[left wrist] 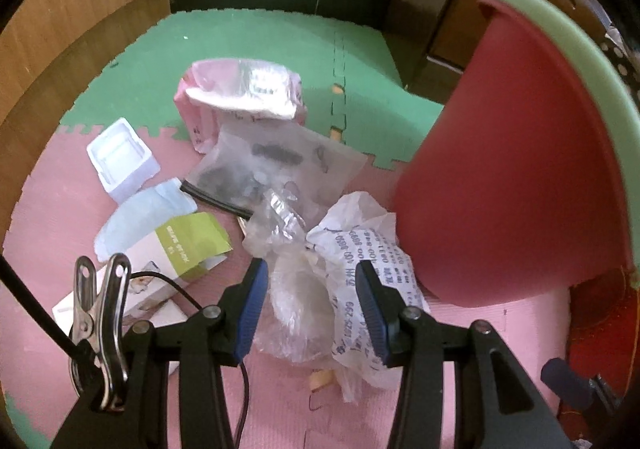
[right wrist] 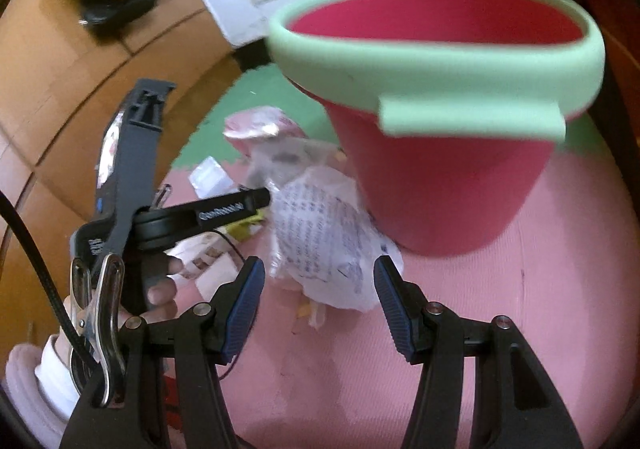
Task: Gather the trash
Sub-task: 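Withdraw both open tools from the bucket back toward the trash pile, then lower both tools onto the white printed plastic bag and close on it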
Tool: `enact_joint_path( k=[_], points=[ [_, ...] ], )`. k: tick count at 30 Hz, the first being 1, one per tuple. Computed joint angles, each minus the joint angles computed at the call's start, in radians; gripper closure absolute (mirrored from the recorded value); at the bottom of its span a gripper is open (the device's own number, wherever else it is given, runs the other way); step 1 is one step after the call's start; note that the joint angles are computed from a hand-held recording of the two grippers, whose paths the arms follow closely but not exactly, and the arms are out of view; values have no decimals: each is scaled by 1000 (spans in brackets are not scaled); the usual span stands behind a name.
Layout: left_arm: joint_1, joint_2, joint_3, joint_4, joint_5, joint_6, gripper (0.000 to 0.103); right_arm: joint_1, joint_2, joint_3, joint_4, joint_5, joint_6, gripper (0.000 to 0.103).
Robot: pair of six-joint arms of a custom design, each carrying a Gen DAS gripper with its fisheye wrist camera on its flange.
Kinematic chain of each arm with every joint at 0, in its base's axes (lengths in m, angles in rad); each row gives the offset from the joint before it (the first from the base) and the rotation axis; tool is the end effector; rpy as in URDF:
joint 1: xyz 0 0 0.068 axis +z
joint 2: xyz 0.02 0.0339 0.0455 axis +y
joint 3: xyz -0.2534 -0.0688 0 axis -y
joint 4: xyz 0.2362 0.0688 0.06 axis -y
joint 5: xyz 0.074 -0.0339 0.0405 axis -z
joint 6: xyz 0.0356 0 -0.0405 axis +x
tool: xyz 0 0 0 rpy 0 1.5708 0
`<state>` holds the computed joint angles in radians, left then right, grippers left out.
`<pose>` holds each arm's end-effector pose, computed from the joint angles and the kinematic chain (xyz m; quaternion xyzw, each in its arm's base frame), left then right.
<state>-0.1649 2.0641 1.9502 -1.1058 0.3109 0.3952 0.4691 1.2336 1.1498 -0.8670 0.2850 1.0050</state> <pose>0.4111 -0.0795 0.2681 0.2949 0.9274 -0.1316 0.1889 0.2181 0.0993 0.3046 0.2914 0.8976 0.1028 0.3145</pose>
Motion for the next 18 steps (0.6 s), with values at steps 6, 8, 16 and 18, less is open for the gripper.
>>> enact_joint_path(
  k=[6,8,16,18],
  points=[
    [-5,78,44,-37,28,-33,55,-48,11,-73,59,-89,103,45],
    [-10,92,47,-40,31,-46,54,-56,22,-87,74,-104,127,45],
    [-31,80,-36,13,2,-25,70,-132,6,-209,193,-243,246,45],
    [-31,84,-34,-3,12,-10,82,-146,-2,-228,205,-252,263,45]
  ],
)
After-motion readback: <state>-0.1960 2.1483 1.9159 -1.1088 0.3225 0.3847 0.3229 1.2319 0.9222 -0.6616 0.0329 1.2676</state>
